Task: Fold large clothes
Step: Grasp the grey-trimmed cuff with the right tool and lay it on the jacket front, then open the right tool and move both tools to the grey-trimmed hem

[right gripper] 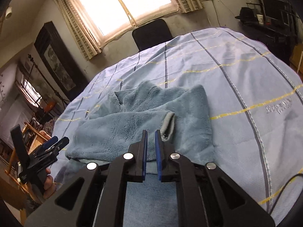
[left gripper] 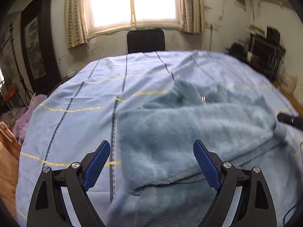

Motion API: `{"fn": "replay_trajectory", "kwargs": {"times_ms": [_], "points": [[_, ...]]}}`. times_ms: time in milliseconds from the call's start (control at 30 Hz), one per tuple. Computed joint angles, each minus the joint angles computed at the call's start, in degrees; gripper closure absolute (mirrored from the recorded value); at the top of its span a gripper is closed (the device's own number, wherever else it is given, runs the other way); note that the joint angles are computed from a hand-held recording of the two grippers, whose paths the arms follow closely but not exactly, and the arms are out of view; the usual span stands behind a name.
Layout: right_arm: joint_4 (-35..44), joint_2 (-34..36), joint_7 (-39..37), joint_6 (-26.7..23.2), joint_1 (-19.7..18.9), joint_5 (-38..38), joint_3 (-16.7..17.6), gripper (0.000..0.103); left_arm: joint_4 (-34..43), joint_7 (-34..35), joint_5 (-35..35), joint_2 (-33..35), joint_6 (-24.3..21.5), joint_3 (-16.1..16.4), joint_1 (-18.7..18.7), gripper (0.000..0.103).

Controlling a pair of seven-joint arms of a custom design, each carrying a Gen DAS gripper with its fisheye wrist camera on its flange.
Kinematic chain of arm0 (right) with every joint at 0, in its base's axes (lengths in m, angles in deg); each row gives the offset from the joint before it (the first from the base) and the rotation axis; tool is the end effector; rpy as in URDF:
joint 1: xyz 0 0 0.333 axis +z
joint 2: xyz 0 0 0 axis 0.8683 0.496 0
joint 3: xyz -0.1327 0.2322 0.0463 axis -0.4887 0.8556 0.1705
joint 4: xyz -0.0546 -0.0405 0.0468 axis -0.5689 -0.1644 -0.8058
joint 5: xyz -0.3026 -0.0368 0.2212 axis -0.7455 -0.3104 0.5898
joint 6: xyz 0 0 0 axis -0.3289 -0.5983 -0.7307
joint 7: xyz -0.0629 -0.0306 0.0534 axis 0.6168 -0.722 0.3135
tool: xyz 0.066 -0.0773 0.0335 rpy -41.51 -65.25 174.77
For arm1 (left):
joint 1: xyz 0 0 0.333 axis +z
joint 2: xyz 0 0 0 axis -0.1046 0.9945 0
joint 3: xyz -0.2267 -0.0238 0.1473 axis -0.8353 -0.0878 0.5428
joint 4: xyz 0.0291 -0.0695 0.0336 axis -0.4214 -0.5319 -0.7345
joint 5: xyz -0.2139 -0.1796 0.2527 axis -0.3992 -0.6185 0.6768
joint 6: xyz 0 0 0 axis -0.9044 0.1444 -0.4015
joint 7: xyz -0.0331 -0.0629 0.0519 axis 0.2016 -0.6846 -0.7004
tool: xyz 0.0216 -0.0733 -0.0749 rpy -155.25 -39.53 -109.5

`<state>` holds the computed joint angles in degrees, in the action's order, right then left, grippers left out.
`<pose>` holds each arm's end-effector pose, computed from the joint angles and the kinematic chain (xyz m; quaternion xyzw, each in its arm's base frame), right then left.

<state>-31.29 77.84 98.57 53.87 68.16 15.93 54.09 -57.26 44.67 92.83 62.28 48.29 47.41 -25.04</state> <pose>0.5747 0.0711 0.5352 -0.6688 0.6177 -0.0280 0.4127 0.5256 -0.3127 0.5430 -0.6647 0.6495 -0.2131 0.3016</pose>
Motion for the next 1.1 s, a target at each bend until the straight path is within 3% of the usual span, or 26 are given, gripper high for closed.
{"fn": "replay_trajectory", "kwargs": {"times_ms": [100, 233, 333, 433, 467, 500, 567, 700, 900, 1100], "points": [[3.75, 4.18, 3.07, -3.41, 0.04, -3.46, 0.38, 0.094, 4.65, 5.75, -3.29, 4.64, -5.15, -0.31, -0.61, 0.013], [5.51, 6.13, 4.92, -6.55, -1.1, -3.9, 0.55, 0.099, 3.16, 7.51, -9.21, 3.91, -2.15, 0.53, 0.69, 0.011], [1.36, 2.19, 1.36, -3.87, -1.61, 1.42, 0.62, 0.095, 1.84, 7.0, -10.82, 3.14, -0.22, 0.87, 1.24, 0.011], [-5.0, -4.53, -3.93, 0.43, -1.02, 8.05, -0.35, 0.071, 0.03, 4.32, -7.57, 1.27, 0.47, 0.98, 0.83, 0.011], [-7.43, -7.26, -5.09, 2.16, -0.63, 10.42, -0.83, 0.056, -0.7, 3.3, -6.44, 0.37, 0.12, 0.86, 0.64, 0.011], [-8.98, -9.21, -5.55, 3.3, -0.2, 11.57, -1.28, 0.047, -0.81, 1.92, -4.94, -0.21, -0.87, 0.66, 0.35, 0.011], [-12.51, -14.35, -7.48, 2.65, 0.72, 14.36, -3.07, 0.047, -2.5, -1.4, -3.6, -2.8, -2.23, 0.12, 0.02, 0.011], [-17.11, -22.94, -10.41, -4.02, 1.25, 14.18, -7.06, 0.047, -10.62, -5.02, -6.58, -11.83, 1.48, -1.81, 0.22, 0.012], [-25.77, -41.11, -11.99, -9.32, -1.64, 8.1, -11.09, 0.046, -14.95, -8.61, -4.59, -20.91, -4.03, -6.63, -0.98, 0.012], [-32.72, -57.6, -11.62, -16.29, -6.73, -0.06, -15.3, 0.033, -19.82, -11.93, -6.84, -29.92, -5.96, -9.69, -2.16, 0.012]]}}
